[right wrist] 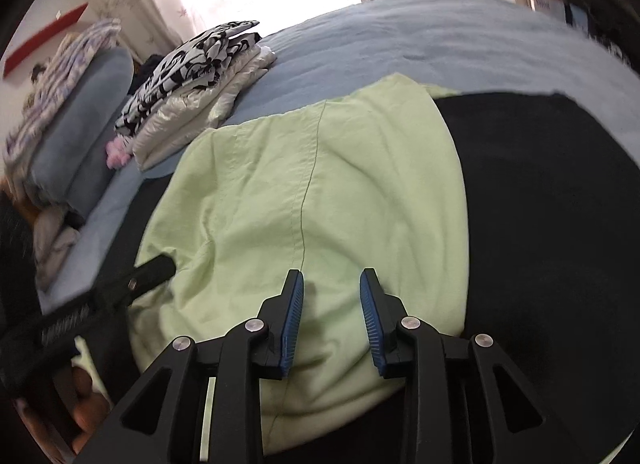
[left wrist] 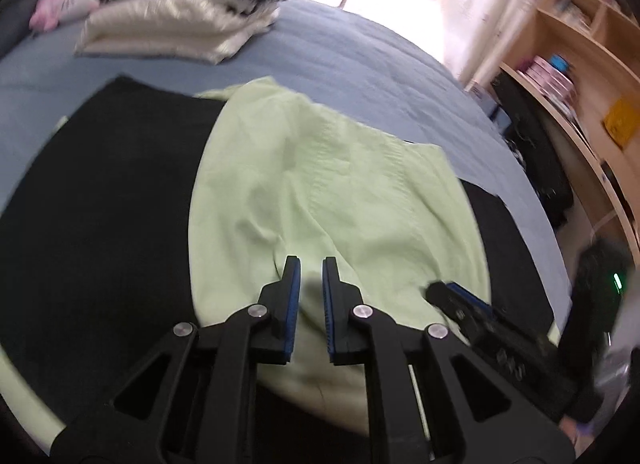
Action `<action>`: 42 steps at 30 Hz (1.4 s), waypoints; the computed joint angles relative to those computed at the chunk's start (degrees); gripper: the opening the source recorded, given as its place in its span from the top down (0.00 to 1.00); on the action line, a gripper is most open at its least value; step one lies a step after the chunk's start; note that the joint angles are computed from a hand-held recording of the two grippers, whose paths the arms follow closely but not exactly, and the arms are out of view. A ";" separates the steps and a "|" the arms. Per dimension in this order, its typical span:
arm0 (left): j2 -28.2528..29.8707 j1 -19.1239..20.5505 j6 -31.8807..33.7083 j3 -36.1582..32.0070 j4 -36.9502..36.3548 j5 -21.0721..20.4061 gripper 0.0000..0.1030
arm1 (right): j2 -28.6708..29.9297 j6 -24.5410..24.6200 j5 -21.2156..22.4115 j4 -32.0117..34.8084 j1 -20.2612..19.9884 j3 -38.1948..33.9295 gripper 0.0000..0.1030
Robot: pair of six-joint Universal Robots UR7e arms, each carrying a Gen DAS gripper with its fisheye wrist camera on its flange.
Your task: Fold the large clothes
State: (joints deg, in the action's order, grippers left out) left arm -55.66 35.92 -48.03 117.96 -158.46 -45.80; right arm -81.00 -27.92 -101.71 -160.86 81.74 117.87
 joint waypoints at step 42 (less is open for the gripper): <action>-39.20 -21.29 -65.44 26.71 39.87 7.23 0.36 | -24.64 -5.35 -5.90 -0.14 12.56 19.07 0.48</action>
State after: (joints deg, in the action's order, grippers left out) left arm -94.85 14.63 -113.48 144.68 -118.58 -38.58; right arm -105.64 -33.27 -107.61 -161.00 94.29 136.94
